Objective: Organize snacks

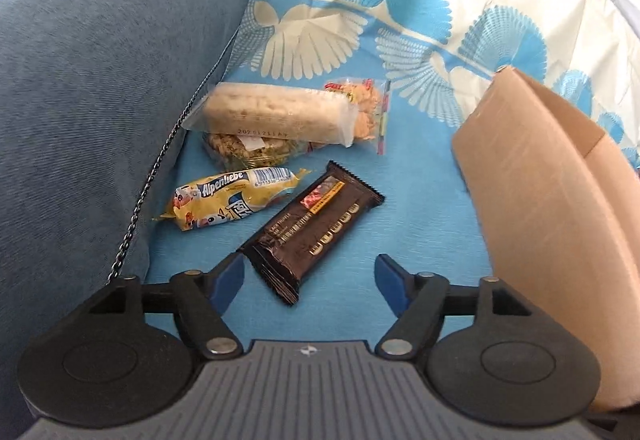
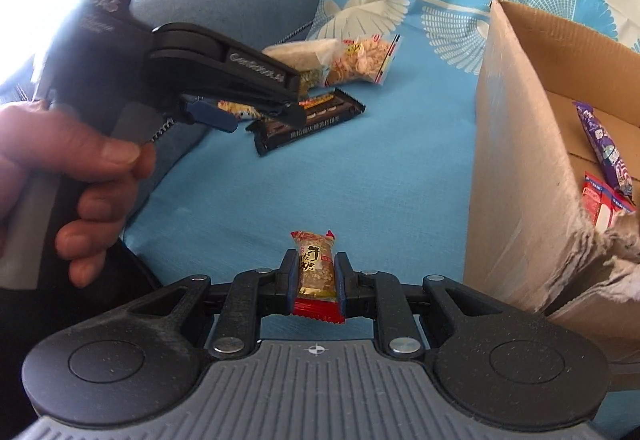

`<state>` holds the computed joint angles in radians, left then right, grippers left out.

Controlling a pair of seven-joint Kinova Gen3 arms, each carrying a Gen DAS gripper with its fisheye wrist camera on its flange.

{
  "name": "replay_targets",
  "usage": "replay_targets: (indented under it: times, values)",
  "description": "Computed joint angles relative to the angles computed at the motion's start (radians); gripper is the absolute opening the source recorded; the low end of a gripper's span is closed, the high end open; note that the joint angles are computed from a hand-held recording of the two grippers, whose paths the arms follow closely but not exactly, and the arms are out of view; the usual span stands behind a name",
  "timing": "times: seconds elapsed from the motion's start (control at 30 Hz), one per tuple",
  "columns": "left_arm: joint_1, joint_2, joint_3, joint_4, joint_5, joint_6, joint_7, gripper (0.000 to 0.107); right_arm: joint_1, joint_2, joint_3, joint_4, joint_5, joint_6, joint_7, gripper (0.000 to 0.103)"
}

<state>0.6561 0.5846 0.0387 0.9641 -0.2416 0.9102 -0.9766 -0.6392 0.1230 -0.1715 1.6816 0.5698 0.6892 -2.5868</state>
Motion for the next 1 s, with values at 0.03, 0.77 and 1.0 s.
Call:
replay_targets:
  times: [0.03,0.77,1.0]
  values:
    - [0.005,0.012,-0.007,-0.014,-0.008,0.006,0.005,0.086,0.005,0.002,-0.001,-0.003,-0.013,0.001,0.014,0.020]
    - [0.030,0.069,-0.019,-0.089,-0.038,0.031,-0.087,0.044,-0.005,0.051,0.029,-0.044,-0.057,0.032,0.069,0.020]
    - [-0.019,0.006,0.026,-0.069,0.066,0.138,-0.071,0.044,-0.025,0.047,0.029,-0.036,-0.016,0.041,0.032,0.020]
